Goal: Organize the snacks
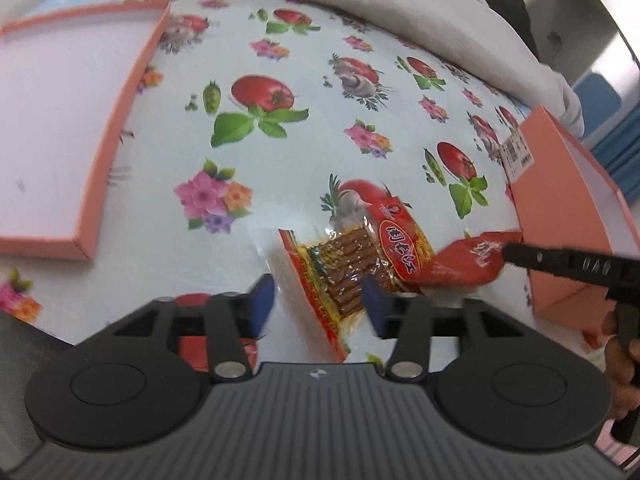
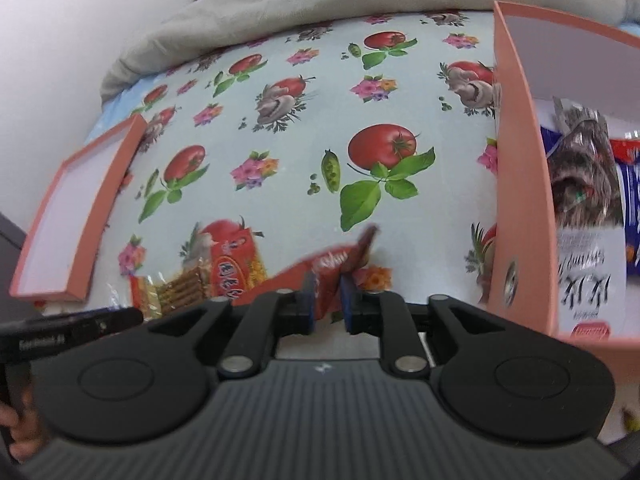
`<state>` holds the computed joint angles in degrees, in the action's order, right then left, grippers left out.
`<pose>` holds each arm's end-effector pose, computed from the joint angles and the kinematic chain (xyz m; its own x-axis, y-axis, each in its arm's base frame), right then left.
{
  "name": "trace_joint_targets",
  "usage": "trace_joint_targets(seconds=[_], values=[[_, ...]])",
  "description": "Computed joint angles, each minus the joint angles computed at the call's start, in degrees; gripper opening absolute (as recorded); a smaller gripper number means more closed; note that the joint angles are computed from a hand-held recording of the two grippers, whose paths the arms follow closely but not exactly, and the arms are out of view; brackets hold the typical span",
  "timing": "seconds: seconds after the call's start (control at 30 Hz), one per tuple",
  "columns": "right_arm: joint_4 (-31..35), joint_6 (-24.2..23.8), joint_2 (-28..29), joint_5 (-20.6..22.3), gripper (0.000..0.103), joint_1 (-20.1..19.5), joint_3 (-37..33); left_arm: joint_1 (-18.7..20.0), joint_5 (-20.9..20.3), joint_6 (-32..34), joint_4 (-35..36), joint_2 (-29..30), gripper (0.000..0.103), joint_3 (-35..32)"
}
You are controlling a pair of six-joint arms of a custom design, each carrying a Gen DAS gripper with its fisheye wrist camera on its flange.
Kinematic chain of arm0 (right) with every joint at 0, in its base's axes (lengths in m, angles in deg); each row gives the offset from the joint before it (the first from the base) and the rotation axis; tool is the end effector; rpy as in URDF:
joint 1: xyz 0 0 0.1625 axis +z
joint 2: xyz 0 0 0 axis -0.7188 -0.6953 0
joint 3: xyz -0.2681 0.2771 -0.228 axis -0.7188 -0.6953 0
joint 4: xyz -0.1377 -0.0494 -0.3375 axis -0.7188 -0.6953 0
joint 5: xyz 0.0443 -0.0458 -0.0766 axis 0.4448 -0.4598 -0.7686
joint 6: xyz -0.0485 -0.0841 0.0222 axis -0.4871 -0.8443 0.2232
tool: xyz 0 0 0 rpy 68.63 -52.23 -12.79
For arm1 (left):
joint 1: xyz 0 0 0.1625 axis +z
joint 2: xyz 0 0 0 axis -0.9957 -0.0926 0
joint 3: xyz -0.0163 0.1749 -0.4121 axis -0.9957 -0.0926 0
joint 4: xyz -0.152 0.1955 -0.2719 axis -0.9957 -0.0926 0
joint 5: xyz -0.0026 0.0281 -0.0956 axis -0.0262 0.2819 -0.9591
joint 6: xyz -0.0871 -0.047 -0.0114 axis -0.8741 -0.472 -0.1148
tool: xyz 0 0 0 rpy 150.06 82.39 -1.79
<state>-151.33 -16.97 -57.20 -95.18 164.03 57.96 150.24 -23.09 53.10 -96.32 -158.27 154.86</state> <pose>0.3533 -0.4704 -0.0237 -0.8622 -0.2996 0.4085 -0.4511 0.8210 -0.3499 0.0443 -0.3887 0.3299 -0.8665 -0.2247 -0.4458 0.1092 0.7861 -0.6084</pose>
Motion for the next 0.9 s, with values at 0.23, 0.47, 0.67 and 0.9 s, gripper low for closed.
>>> trace_joint_targets(seconds=[0.23,0.47,0.67,0.9], values=[[-3.79,7.22,1.46,-0.91,0.065,1.29,1.26,-2.74,3.49,7.66,4.35,-1.81,0.066,-0.26],[-5.00,13.62,2.53,1.62,0.066,0.31,2.07,-2.45,2.35,21.38,5.03,1.46,0.070,-3.00],[-3.39,8.18,5.05,-1.93,0.065,1.12,-1.83,-2.00,1.73,35.78,0.21,5.32,0.082,-3.86],[-0.20,0.58,8.19,-6.12,0.066,1.80,-6.24,1.34,-1.87,43.46,5.26,8.13,0.085,-7.02]])
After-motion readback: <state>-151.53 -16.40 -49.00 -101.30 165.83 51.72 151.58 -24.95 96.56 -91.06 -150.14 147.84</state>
